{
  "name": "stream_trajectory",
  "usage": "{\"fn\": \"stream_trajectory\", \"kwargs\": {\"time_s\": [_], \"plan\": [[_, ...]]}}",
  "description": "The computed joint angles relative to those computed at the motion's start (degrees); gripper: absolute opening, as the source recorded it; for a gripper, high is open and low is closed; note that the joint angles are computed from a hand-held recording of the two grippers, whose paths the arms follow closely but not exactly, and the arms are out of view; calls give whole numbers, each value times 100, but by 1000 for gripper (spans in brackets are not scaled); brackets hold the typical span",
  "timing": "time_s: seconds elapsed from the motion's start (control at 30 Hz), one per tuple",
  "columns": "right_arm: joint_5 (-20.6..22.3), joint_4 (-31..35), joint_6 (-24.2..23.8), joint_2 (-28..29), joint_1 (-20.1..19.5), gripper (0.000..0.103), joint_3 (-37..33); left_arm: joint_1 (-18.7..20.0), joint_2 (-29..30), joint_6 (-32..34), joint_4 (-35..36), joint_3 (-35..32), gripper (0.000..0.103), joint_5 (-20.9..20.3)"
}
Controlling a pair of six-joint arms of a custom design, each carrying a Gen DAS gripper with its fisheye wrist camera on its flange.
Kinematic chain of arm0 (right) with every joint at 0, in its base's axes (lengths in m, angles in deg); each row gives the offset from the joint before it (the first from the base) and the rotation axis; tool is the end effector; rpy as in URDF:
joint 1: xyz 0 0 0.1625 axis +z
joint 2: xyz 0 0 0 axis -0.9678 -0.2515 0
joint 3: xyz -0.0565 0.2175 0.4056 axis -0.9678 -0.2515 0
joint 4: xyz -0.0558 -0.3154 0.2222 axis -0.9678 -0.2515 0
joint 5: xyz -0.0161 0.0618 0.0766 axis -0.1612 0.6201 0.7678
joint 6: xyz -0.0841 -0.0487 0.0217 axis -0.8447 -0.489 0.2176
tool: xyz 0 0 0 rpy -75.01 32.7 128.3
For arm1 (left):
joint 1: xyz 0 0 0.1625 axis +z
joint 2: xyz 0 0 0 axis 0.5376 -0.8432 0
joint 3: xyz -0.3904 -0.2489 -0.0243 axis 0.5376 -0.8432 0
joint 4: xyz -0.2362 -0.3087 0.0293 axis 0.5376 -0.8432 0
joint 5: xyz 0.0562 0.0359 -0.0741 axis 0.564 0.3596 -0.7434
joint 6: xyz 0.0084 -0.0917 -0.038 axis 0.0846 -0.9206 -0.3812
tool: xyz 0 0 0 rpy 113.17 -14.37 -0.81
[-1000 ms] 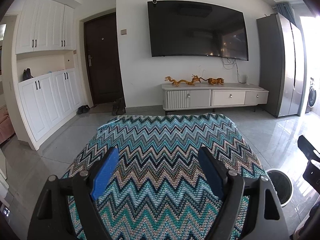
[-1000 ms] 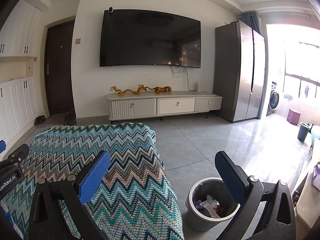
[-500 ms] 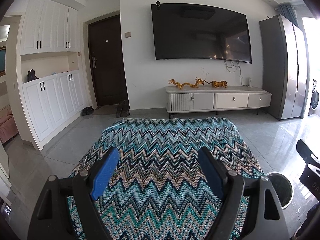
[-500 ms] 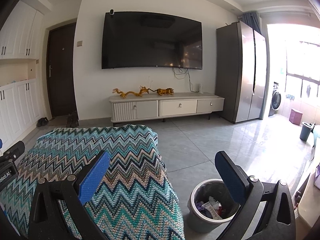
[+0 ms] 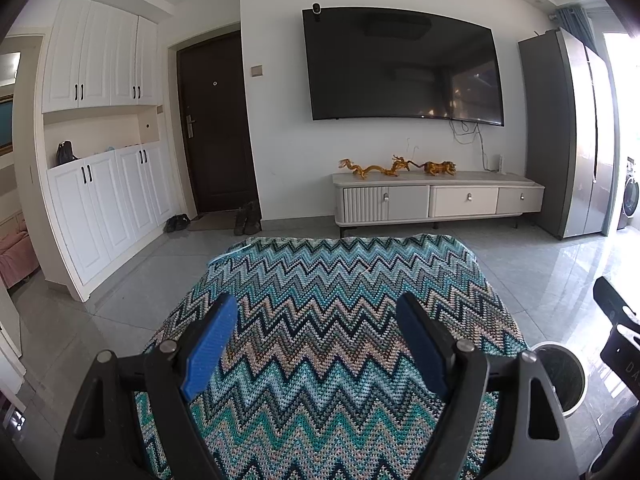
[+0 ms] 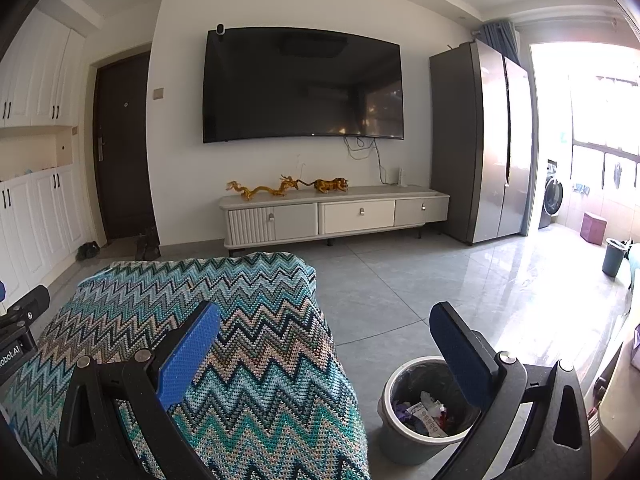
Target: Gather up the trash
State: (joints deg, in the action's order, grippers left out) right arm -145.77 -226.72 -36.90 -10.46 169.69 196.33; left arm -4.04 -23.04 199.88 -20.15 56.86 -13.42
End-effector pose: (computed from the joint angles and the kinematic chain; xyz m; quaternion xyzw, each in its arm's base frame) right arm 0.1114 -0.4863 0.4525 0.0562 -0.6998 0.5743 0.4210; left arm -0.5017 -0.5293 0.0563 0.2535 0.7654 -0.4881 0.3340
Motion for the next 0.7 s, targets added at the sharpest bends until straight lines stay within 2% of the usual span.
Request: {"fn": "stream_trajectory", "kwargs": {"time_s": [0.3, 0.7], "plan": [[33, 30, -15, -62, 2, 103, 45, -26, -3, -136, 117, -15, 81, -45], [63, -95, -64, -209, 47, 103, 171, -124, -118, -55, -85, 168, 81, -97]]}}
